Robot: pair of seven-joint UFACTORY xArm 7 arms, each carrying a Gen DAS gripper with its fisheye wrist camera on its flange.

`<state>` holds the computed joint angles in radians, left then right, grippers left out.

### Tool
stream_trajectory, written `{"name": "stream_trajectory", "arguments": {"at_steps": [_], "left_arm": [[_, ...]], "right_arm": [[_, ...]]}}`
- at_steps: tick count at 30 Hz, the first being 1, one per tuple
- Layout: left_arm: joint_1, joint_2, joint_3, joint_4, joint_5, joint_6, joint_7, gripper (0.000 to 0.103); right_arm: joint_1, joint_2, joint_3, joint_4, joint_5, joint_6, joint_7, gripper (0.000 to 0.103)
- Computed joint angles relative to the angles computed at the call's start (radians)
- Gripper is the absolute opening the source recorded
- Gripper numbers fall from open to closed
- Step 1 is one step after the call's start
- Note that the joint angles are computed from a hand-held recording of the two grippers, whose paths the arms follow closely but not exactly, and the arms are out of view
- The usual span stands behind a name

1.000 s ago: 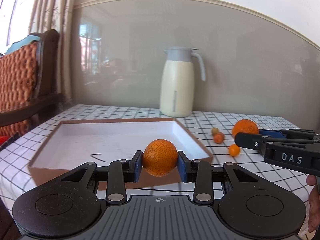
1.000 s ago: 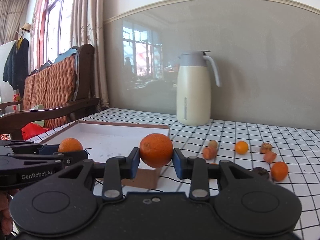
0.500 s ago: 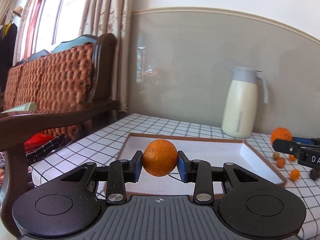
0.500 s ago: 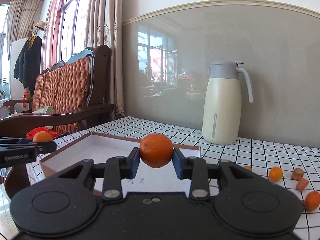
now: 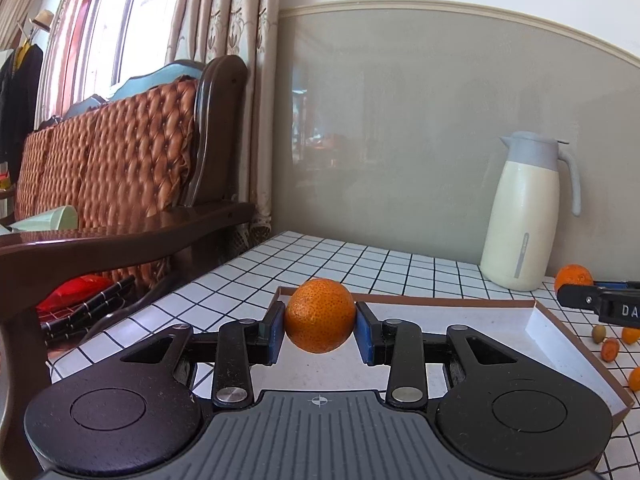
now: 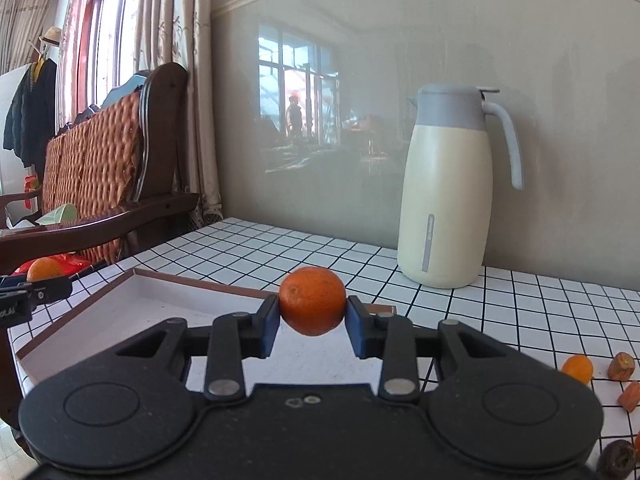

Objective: Organize fruits
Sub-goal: 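Carry the orange with the left tool over the tray and release it, then move both tools back from the tray toward the remaining fruits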

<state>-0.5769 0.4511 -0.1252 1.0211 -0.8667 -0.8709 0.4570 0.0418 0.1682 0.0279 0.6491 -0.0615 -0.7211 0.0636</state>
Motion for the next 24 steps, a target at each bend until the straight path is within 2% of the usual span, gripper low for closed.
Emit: {"name": "stream_trajectory", "arguments": {"at_steps": [4, 6, 7, 8, 9, 10, 12, 19, 24], "left_arm": [[-0.007, 0.016, 0.005, 0.020, -0.024, 0.020, 0.028, 0.037], [-0.012, 0.035, 0.011, 0.041, -0.043, 0.010, 0.041, 0.037], [-0.020, 0.049, 0.016, 0.057, -0.069, -0.006, 0.058, 0.048], [-0.028, 0.062, 0.018, 0.073, -0.104, -0.026, 0.077, 0.065], [-0.029, 0.073, 0.016, 0.078, -0.108, -0.063, 0.069, 0.099], [-0.026, 0.081, 0.012, 0.072, -0.091, -0.108, 0.048, 0.103], [-0.014, 0.078, 0.000, 0.068, -0.087, -0.126, 0.042, 0.103], [0.006, 0.068, -0.015, 0.054, -0.073, -0.105, 0.030, 0.103], [0.006, 0.067, -0.016, 0.054, -0.070, -0.100, 0.030, 0.103]], "right_arm": [[-0.022, 0.026, 0.003, 0.065, -0.049, 0.081, 0.039, 0.028], [-0.049, 0.038, 0.025, 0.102, -0.084, 0.150, 0.047, 0.034], [-0.021, 0.044, 0.009, 0.102, -0.040, 0.139, 0.007, 0.062], [0.032, 0.051, -0.021, 0.088, 0.046, 0.087, -0.051, 0.098], [0.065, 0.066, -0.036, 0.071, 0.106, 0.011, -0.085, 0.097], [0.055, 0.068, -0.022, 0.058, 0.124, -0.036, -0.100, 0.097], [0.041, 0.064, -0.017, 0.055, 0.111, -0.030, -0.092, 0.097], [0.009, 0.067, -0.003, 0.054, 0.068, -0.028, -0.035, 0.097], [0.022, 0.073, -0.002, 0.057, 0.072, -0.019, -0.054, 0.097]]}}
